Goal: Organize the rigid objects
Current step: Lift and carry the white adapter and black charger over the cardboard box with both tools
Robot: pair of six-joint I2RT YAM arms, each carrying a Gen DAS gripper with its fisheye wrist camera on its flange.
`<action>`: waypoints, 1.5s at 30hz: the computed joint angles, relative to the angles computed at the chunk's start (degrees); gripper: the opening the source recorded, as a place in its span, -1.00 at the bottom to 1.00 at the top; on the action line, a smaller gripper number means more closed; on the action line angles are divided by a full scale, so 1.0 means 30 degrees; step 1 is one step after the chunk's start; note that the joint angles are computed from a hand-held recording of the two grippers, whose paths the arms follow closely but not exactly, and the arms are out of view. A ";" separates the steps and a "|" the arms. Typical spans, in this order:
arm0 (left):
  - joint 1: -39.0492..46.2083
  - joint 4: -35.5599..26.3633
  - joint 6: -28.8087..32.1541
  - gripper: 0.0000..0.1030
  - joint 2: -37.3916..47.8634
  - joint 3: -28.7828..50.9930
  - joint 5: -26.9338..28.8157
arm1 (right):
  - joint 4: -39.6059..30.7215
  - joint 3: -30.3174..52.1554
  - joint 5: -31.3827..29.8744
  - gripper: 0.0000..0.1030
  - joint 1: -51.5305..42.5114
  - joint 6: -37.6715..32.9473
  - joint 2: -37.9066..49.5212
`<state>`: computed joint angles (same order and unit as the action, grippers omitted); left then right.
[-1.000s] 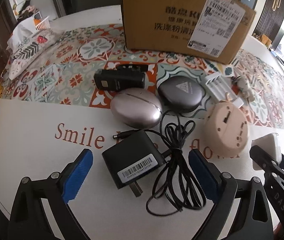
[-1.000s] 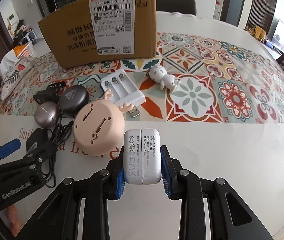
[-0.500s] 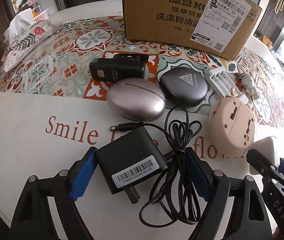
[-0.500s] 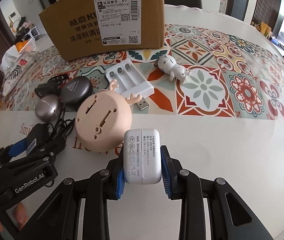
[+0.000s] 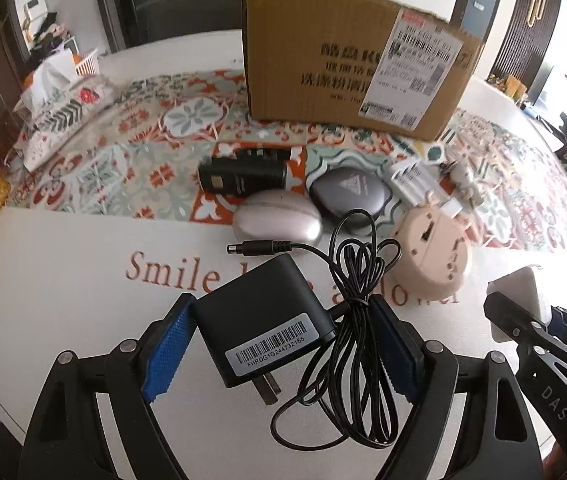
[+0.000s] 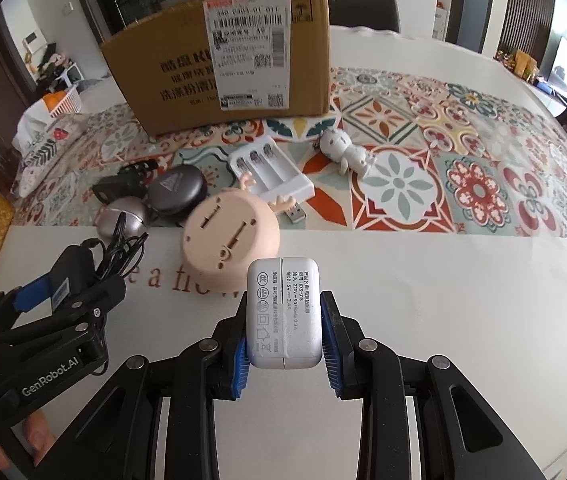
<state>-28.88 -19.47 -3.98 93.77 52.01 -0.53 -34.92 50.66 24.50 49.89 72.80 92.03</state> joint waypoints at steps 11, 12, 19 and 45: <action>0.0360 -0.1178 0.0820 0.64 -0.2213 0.1473 0.0422 | -0.3258 0.2605 0.2668 -0.40 0.0524 -0.0478 -0.1359; 0.0364 -0.1200 0.0891 0.64 -0.2376 0.1722 0.0362 | -0.3571 0.2956 0.2952 -0.40 0.0514 -0.0690 -0.1410; 0.0434 -0.1549 0.1045 0.64 -0.2695 0.3602 0.0373 | -0.4287 0.4652 0.4115 -0.40 0.0070 -0.2334 -0.1992; 0.0347 -0.3085 0.2369 0.64 0.3250 1.4052 0.1626 | 0.0027 0.7578 0.2270 -0.40 -0.6045 -1.0357 -0.1844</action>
